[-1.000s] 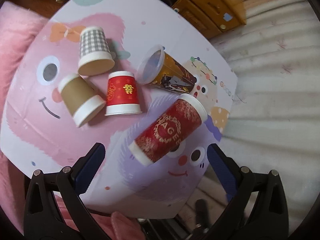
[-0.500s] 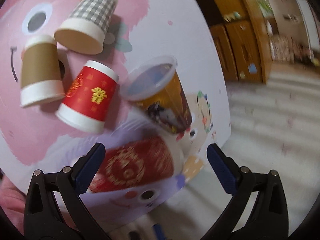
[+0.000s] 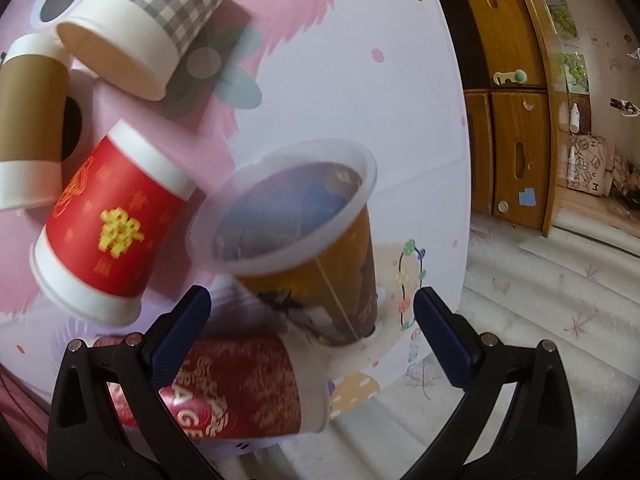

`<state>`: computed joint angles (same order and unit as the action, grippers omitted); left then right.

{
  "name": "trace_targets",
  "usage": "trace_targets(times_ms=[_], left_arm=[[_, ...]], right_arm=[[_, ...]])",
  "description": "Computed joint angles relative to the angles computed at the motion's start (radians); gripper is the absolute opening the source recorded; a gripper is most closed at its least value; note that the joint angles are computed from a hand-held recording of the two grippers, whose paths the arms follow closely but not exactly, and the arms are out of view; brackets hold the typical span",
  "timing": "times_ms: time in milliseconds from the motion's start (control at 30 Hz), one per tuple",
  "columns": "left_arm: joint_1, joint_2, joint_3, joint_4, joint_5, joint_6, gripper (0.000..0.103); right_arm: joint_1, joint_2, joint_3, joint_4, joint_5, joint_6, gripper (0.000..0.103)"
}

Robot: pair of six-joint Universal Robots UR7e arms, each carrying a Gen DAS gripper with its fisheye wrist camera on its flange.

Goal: Flip cup upright
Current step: 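Close the left gripper around the clear plastic cup's body, then lift the clear cup with the left gripper and rotate it rim-up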

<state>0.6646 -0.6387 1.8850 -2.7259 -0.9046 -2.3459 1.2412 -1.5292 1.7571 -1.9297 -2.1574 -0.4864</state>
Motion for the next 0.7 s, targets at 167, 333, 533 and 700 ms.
trace_targets(times_ms=[167, 333, 533, 700], left_arm=[[0.043, 0.016, 0.004, -0.067, -0.026, 0.059, 0.1], [0.059, 0.012, -0.025, 0.018, -0.028, 0.078, 0.085], [0.068, 0.011, -0.017, -0.011, -0.04, 0.1, 0.076], [0.05, -0.008, -0.007, -0.015, -0.017, 0.115, 0.073]], right_arm=[[-0.015, 0.016, -0.019, -0.049, -0.037, -0.011, 0.097], [-0.018, 0.032, -0.034, -0.072, -0.07, -0.02, 0.097], [-0.017, 0.032, -0.032, -0.057, -0.074, -0.012, 0.097], [-0.006, 0.021, -0.015, -0.05, -0.068, -0.005, 0.097]])
